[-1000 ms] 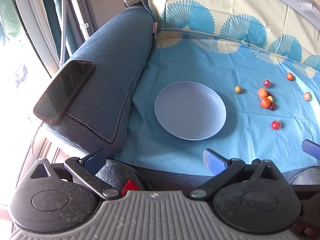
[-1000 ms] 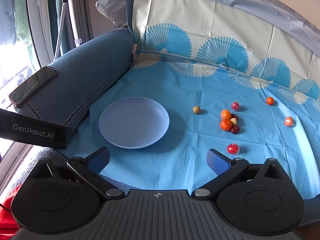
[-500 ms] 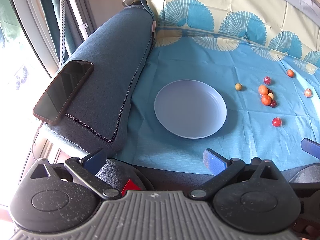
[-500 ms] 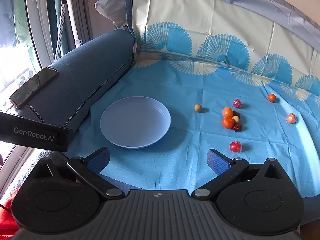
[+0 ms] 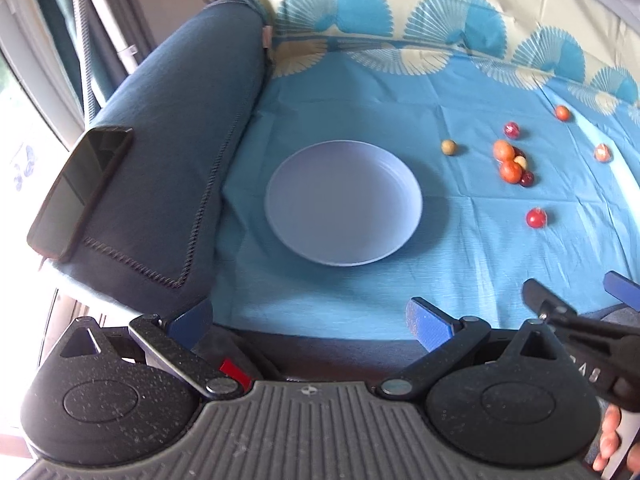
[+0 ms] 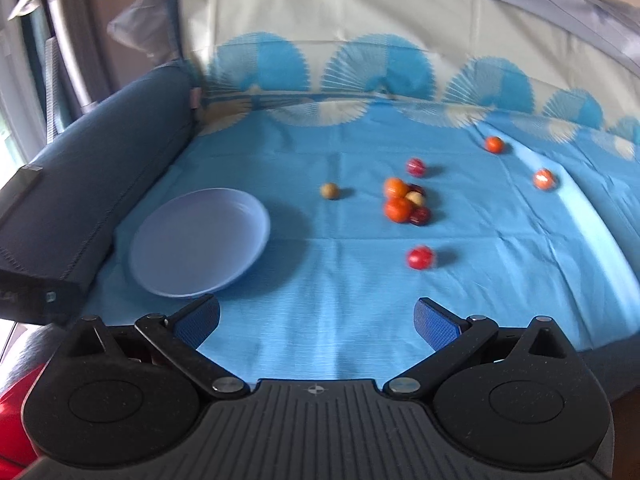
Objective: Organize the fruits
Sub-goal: 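Grasp a mandarin with the left tool while the right tool grasps a red lychee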
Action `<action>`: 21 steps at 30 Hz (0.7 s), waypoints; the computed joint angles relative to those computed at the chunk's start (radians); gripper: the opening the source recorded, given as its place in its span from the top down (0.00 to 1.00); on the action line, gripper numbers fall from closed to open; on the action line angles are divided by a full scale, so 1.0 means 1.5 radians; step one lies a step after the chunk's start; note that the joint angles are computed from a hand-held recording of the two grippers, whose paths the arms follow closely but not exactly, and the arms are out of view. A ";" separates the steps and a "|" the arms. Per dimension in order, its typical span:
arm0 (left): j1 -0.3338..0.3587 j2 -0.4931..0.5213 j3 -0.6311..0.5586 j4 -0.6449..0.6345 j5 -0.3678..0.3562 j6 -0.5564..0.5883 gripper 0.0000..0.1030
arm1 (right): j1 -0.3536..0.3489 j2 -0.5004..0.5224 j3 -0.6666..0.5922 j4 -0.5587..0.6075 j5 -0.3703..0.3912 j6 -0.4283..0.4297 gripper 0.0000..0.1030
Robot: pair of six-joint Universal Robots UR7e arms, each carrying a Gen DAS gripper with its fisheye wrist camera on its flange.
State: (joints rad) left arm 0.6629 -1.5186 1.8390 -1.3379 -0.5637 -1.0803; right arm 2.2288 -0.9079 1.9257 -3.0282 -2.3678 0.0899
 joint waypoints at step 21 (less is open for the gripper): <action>0.136 0.305 -0.177 -0.326 0.003 0.300 0.00 | -0.224 0.184 -0.107 -0.284 -0.020 -0.217 0.01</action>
